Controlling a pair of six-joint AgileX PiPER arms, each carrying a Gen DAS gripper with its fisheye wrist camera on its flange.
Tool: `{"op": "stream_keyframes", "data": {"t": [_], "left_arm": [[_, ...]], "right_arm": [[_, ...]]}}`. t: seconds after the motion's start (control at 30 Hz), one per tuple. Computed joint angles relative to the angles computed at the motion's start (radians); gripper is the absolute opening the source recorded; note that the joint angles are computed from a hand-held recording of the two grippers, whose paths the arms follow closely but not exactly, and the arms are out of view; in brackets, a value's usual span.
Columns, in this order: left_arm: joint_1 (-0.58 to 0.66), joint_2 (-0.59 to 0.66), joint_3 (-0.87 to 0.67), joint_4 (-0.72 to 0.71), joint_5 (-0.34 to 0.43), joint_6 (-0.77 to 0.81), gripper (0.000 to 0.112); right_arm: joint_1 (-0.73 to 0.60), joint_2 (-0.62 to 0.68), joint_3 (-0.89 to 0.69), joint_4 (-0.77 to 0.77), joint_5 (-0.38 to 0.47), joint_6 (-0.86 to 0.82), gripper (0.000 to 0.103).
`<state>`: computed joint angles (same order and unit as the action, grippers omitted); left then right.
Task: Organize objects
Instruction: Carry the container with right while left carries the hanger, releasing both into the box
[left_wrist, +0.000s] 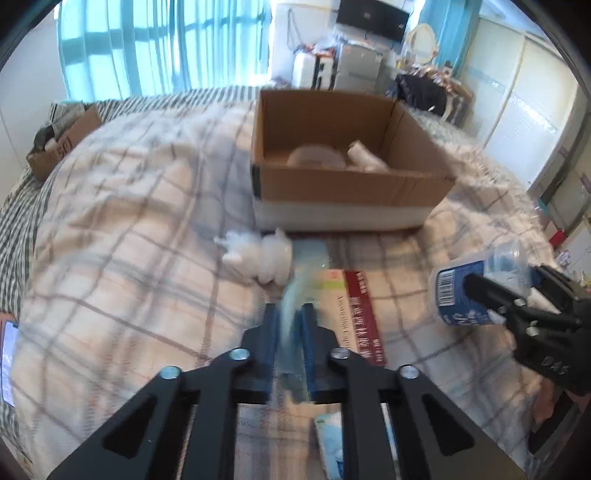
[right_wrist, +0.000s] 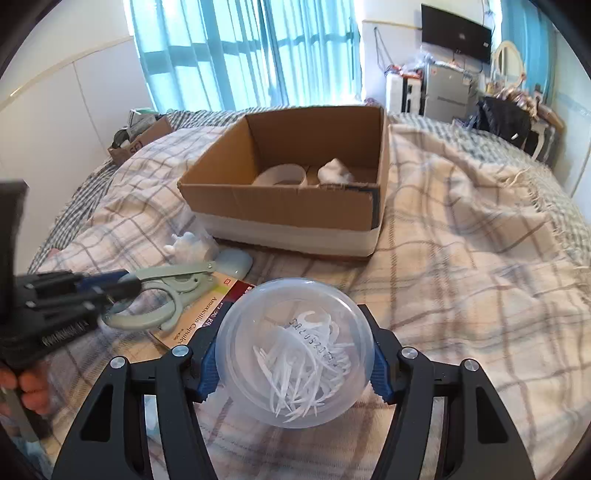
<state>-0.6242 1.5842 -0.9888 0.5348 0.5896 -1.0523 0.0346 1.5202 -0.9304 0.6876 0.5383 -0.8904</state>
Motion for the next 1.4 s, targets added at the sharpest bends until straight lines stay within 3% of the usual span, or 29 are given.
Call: {"op": "stream_keyframes", "data": {"t": [0.07,0.3,0.47,0.67,0.87,1.0,1.17,1.27,1.4], "left_arm": [[-0.032,-0.022,-0.003,0.083,0.043,-0.058,0.008],[-0.05,-0.092,0.005,0.124,0.044,-0.07,0.008],[-0.02,-0.115,-0.044,0.096,0.05,-0.005,0.008],[0.044,-0.057,-0.257,0.003,0.083,0.18,0.008],[0.079,0.126,-0.568,0.041,0.166,0.278,0.008],[0.145,0.304,-0.812,-0.097,0.203,0.449,0.008],[0.19,0.505,-1.045,-0.131,0.244,0.52,0.008],[0.211,0.567,-1.076,-0.168,0.224,0.552,0.008],[0.213,0.603,-1.027,-0.111,0.15,0.519,0.008]], "right_arm": [[0.009,-0.038,0.013,-0.03,-0.008,0.03,0.063],[0.03,-0.143,0.015,-0.101,0.002,0.11,0.063],[0.043,-0.157,-0.043,-0.14,0.03,0.147,0.063],[0.083,-0.108,-0.229,-0.182,0.066,0.19,0.063],[0.118,0.077,-0.539,-0.253,0.116,0.271,0.063],[0.111,0.24,-0.758,-0.29,0.165,0.332,0.063],[0.098,0.463,-1.026,-0.326,0.241,0.394,0.063],[0.096,0.592,-1.167,-0.349,0.293,0.433,0.063],[0.087,0.733,-1.302,-0.321,0.356,0.443,0.063]]}}
